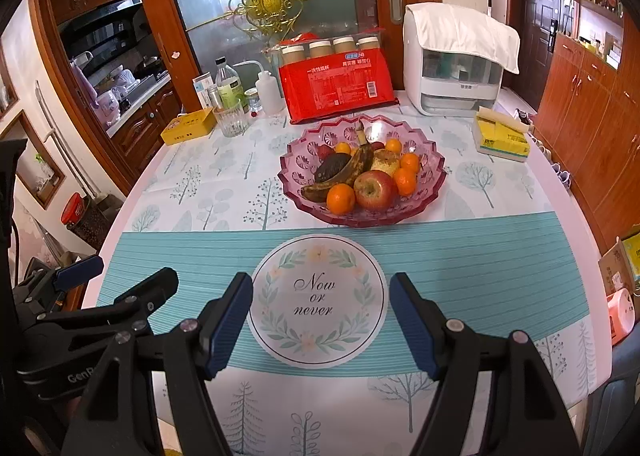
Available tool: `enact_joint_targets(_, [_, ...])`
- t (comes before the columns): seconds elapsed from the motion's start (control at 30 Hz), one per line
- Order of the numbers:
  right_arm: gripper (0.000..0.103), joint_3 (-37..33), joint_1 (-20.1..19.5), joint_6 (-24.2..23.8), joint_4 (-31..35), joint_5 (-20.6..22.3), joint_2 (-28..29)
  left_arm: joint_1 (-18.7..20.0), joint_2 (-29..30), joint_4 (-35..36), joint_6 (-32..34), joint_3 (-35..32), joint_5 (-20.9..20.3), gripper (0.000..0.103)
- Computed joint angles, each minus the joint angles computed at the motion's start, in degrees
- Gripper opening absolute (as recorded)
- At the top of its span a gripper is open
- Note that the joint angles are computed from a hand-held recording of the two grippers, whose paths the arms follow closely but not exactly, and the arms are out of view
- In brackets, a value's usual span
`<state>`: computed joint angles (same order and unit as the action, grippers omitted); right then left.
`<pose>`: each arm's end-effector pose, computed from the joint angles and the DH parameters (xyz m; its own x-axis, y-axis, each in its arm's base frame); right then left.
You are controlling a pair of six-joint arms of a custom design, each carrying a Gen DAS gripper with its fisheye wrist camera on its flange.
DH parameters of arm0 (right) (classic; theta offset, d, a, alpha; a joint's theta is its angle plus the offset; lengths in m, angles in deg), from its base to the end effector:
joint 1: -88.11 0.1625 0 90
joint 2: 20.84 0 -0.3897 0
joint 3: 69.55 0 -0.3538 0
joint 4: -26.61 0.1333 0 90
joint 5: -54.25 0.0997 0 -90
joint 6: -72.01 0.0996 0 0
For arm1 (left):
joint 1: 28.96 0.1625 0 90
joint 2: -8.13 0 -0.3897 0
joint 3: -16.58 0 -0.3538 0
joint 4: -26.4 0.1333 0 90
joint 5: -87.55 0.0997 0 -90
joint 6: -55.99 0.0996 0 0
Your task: Organize fruits
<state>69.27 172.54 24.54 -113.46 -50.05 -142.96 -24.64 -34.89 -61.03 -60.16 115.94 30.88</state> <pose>0.0822 -0.2773 0.3651 -0.7028 -0.4575 0.5448 -0.6462 0.7308 -0.2198 -0.4458 -0.2222 0.0055 -0.6413 -0.4177 -0.6437 0.1377 0.7625 -0.6321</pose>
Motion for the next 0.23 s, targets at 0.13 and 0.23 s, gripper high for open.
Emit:
enact_joint_targets(0.13, [0.072,-0.17,0.15,0.09,-0.07,-0.12,0.22,-0.09,-0.03,-0.22,0.01,0.15,-0.14,0.097])
enact_joint_targets(0.23, [0.072,0.02,0.21,0.20,-0.02,-0.18,0.08,0.04,-0.29,-0.55,0.16,0.61,-0.08,0.097])
